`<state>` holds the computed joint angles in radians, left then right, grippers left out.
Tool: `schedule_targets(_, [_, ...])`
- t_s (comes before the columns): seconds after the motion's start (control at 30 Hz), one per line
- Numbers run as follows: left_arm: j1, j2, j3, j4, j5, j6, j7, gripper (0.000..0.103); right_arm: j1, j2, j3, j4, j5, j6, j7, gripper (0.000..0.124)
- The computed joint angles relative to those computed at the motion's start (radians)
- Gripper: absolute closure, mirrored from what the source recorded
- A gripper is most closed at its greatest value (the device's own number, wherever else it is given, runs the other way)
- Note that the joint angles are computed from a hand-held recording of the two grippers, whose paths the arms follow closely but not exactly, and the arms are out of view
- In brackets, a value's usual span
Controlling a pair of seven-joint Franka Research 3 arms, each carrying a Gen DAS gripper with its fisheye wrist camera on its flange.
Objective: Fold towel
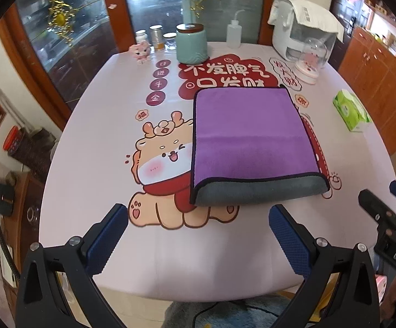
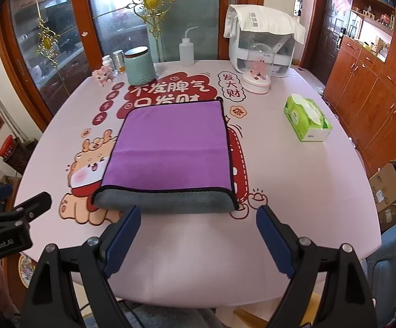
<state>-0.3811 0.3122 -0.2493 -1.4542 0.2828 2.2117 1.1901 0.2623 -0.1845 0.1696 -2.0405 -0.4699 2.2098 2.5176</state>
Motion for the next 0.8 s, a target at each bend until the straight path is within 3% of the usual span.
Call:
schedule_targets(0.27, [0.016,0.108,0.014,0.095,-0.017,-0.021,0.079,0.001,-0.009,0.05,-0.03,-0.006,0.031,0.001,-0.003,0.037])
schedule_targets(0.47, [0.056,0.225,-0.006,0.22,-0.122,-0.111,0.21,0.001,-0.011,0.092,-0.052,-0.01,0.05,0.005,-0.007,0.039])
schedule_targets(0.8, [0.1,0.308,-0.022,0.276,-0.246,-0.155,0.379,0.004,0.004,0.136,-0.074,-0.028,0.089,0.051,-0.002,0.045])
